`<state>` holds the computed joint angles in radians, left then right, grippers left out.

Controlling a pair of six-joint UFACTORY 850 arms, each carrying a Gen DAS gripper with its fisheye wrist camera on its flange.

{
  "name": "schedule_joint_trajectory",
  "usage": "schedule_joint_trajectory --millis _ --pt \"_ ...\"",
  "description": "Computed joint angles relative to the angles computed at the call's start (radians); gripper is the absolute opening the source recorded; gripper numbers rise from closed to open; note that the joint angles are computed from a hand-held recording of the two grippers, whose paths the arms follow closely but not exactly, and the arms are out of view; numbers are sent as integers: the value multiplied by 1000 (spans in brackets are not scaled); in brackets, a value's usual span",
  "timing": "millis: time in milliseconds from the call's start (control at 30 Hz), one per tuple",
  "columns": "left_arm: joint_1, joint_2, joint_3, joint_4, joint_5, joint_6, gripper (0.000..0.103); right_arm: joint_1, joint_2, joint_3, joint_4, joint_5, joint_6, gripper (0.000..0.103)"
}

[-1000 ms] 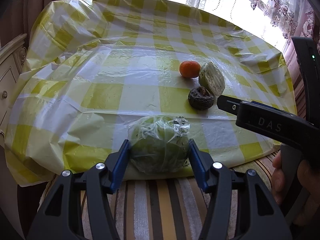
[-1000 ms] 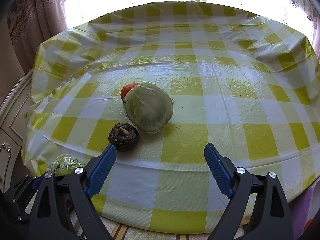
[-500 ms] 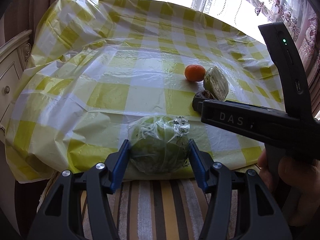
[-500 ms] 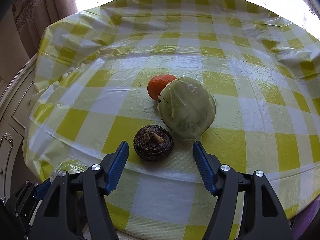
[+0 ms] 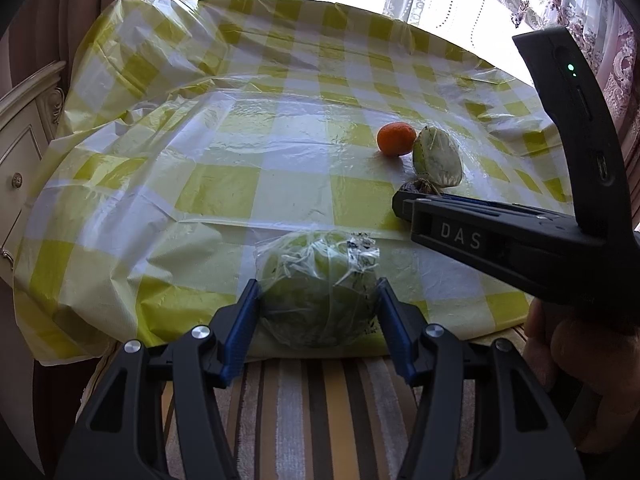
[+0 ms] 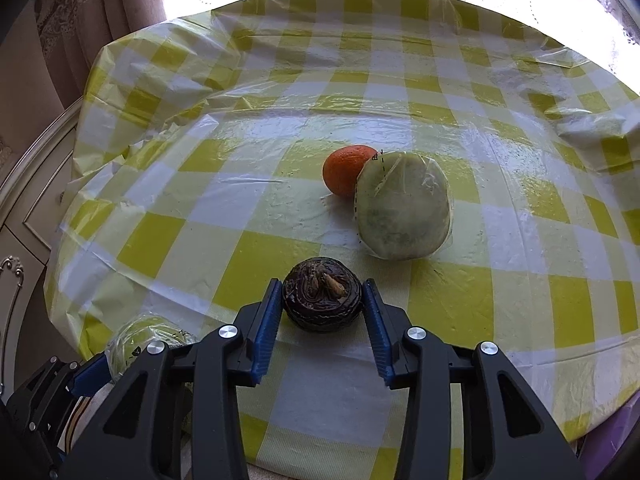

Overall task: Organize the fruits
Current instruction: 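Grasp the wrapped green fruit with the left tool while the right tool grasps the dark round fruit, then lift both held fruits and carry them over the purple box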

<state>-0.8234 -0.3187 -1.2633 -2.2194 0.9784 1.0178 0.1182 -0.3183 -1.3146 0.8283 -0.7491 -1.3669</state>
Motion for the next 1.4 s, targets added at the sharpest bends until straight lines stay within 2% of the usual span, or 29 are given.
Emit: schedule_joint_trajectory --millis 500,1400 --pt "-14 -4 -19 -22 23 20 58 -80 33 27 -11 -51 -19 41" --pt "-60 -102 -185 -56 68 135 58 -234 57 51 -36 -148 -97 41"
